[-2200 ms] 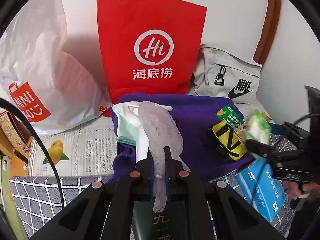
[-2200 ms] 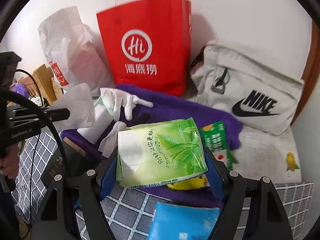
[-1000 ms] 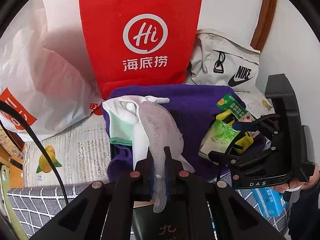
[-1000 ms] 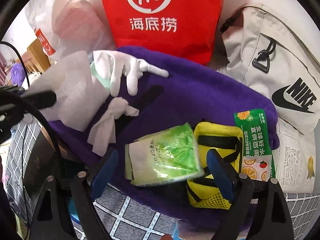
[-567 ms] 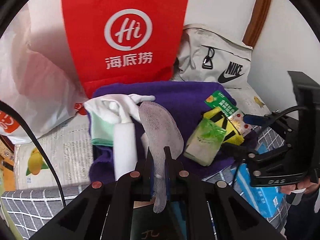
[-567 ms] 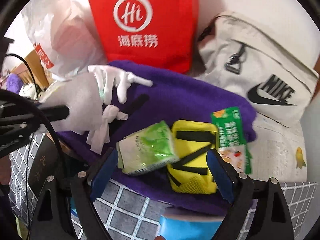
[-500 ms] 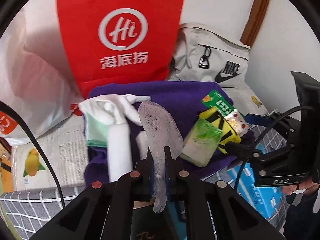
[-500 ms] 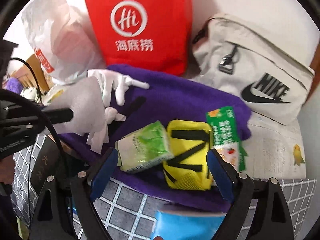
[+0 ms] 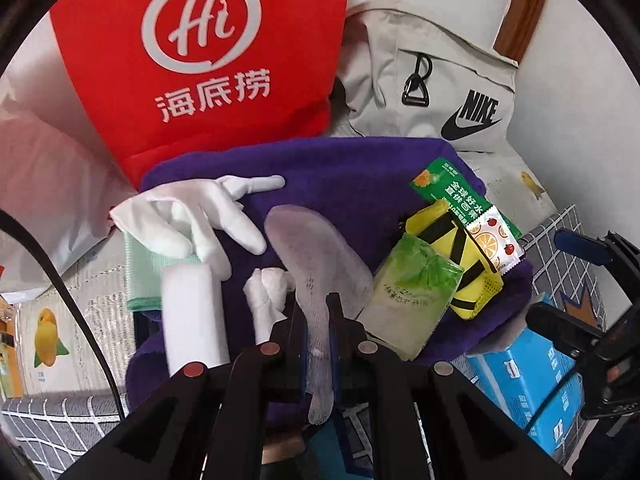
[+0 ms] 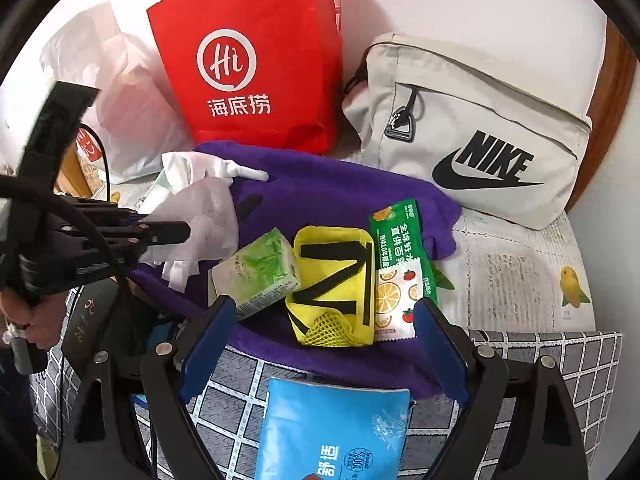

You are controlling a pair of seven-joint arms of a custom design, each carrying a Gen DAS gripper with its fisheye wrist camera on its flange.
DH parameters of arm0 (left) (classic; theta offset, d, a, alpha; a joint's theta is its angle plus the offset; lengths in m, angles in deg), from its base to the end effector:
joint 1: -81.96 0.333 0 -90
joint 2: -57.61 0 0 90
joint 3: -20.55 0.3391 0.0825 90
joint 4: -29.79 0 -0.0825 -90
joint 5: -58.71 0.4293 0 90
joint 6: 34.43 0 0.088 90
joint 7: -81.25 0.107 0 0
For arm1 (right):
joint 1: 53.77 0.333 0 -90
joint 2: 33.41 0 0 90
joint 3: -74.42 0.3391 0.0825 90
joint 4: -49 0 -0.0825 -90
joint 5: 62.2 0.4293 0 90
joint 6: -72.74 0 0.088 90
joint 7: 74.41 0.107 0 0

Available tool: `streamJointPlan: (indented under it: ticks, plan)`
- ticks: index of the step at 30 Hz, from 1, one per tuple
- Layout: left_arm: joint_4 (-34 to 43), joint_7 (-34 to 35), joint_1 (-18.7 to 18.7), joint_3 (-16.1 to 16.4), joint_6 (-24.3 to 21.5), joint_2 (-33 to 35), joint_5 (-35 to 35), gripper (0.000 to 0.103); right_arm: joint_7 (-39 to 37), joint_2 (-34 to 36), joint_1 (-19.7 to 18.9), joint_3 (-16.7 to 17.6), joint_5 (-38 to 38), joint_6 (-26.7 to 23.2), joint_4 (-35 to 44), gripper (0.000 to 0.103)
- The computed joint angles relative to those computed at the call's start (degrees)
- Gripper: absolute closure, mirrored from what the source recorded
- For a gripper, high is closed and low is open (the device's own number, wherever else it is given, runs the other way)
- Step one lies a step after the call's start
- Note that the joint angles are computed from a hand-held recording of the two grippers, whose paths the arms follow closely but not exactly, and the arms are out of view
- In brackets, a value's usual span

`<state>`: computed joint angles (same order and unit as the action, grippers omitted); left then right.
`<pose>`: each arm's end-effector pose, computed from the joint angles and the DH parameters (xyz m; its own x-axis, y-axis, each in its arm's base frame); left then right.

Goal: Organize soft objects
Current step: 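Open the left tool to release the mesh bag on the towel, withdraw both tools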

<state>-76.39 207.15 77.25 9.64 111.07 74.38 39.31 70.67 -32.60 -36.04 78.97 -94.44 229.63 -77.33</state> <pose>0.6811 -0.1763 0.4072 -0.6084 -0.7904 0.0725 -0.7221 0.5133 -0.4639 0.5522 0.2486 0.4235 -0.0871 -0.9936 -0.0718 -0.8156 0.1125 -0.5676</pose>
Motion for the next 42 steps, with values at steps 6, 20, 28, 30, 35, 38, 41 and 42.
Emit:
streamJointPlan:
  ticks: [6, 20, 28, 30, 35, 38, 41, 42]
  plan:
    - [1.3, -3.4, -1.3, 0.9, -0.7, 1.4, 3.3, 0.094, 0.4, -0.3, -0.1, 0.0, 0.4, 1.1, -0.6, 0.014]
    - [0.2, -16.9, -4.2, 3.8, 1.8, -0.2, 14.9, 0.039, 1.1, -1.3, 0.0, 0.5, -1.0, -0.8, -1.2, 0.014]
    - [-5.0, -15.3, -1.8, 2.3, 2.3, -6.0, 12.5, 0.038, 6.6, -4.1, 1.0, 2.3, -6.6, -6.9, -1.4, 0.014]
    - [-6.8, -14.1, -1.2, 2.1, 2.8, -7.8, 11.1, 0.037, 7.4, -5.2, 1.4, 2.8, -6.8, -7.3, -1.9, 0.014]
    - [-13.9, -11.5, 0.1, 2.6, 5.3, -14.3, 9.0, 0.03, 11.3, -8.2, 2.3, 4.7, -8.5, -9.1, -3.3, 0.014]
    - [-17.8, -10.3, 0.9, 3.1, 6.6, -18.0, 7.2, 0.026, 13.0, -9.9, 3.1, 5.6, -8.4, -9.9, -4.4, 0.013]
    - [-22.2, -7.5, 1.5, 4.0, 7.3, -22.1, 4.5, 0.024, 14.3, -11.8, 3.9, 6.5, -7.1, -10.1, -6.0, 0.013]
    - [-24.2, -6.5, 1.6, 4.3, 8.1, -23.8, 3.6, 0.024, 14.7, -12.1, 4.1, 6.9, -7.0, -10.5, -6.2, 0.013]
